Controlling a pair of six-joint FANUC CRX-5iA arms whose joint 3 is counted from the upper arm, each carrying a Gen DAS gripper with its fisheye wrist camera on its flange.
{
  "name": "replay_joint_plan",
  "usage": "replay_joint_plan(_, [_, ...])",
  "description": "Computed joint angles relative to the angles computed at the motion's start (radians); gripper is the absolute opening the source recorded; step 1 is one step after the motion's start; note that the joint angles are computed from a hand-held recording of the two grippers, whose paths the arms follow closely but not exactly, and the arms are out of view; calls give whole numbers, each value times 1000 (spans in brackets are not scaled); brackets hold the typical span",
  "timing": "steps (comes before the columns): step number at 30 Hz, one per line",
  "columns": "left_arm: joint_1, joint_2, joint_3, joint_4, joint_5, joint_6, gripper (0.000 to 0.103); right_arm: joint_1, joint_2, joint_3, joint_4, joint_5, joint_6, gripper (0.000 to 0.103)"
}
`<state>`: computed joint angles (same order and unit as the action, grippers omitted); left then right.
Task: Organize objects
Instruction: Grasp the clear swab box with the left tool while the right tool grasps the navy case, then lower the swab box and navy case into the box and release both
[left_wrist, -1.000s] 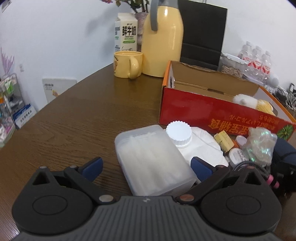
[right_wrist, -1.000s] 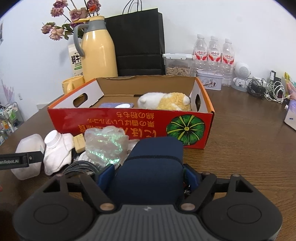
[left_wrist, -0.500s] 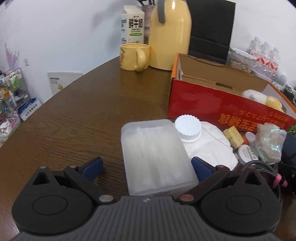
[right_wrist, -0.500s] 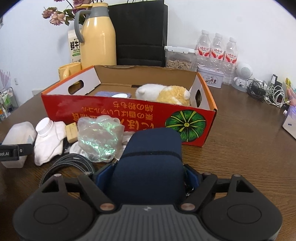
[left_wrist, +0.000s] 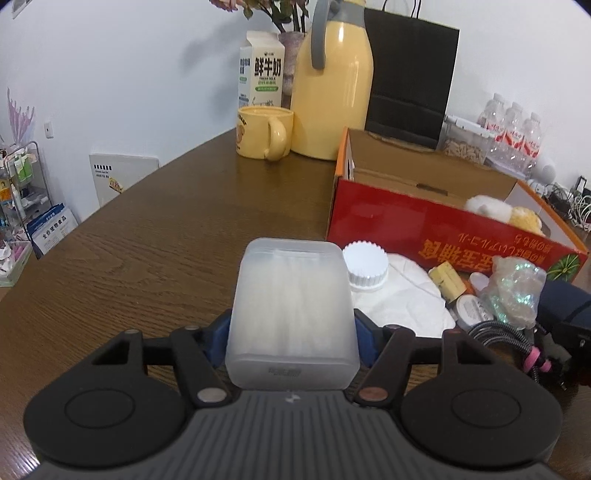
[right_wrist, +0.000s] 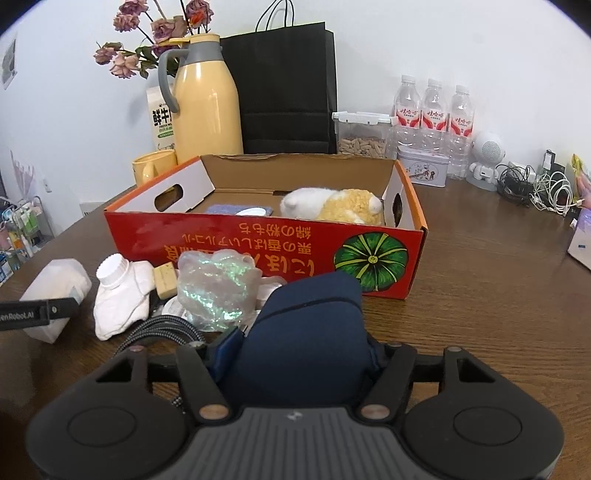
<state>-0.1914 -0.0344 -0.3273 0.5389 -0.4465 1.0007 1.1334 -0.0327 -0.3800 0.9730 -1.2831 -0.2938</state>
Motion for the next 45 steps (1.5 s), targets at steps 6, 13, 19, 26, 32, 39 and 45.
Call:
replay_joint_plan(6, [1, -32, -39, 110, 33, -97, 66, 21, -21, -25, 35, -5, -44, 62])
replay_joint_plan(13, [-24, -54, -68, 250, 77, -223, 66, 36, -38, -39, 97, -26, -71, 61])
replay_joint_plan(19, [-76, -25, -40, 376, 119, -330, 66, 1, -42, -30, 169, -1, -48, 61])
replay_joint_plan(26, [-148, 70, 67, 454, 156, -379, 66, -112, -21, 8, 258, 123, 2, 61])
replay_joint_plan(32, [-176, 189, 209, 421, 146, -318, 67, -232, 35, 79, 270, 247, 41, 60])
replay_joint_plan(39, [-166, 338, 420, 181, 87, -85, 66, -370, 104, 119, 242, 387, 68, 60])
replay_joint_plan(45, [-165, 426, 542, 21, 18, 52, 67, -426, 167, 135, 274, 426, 64, 60])
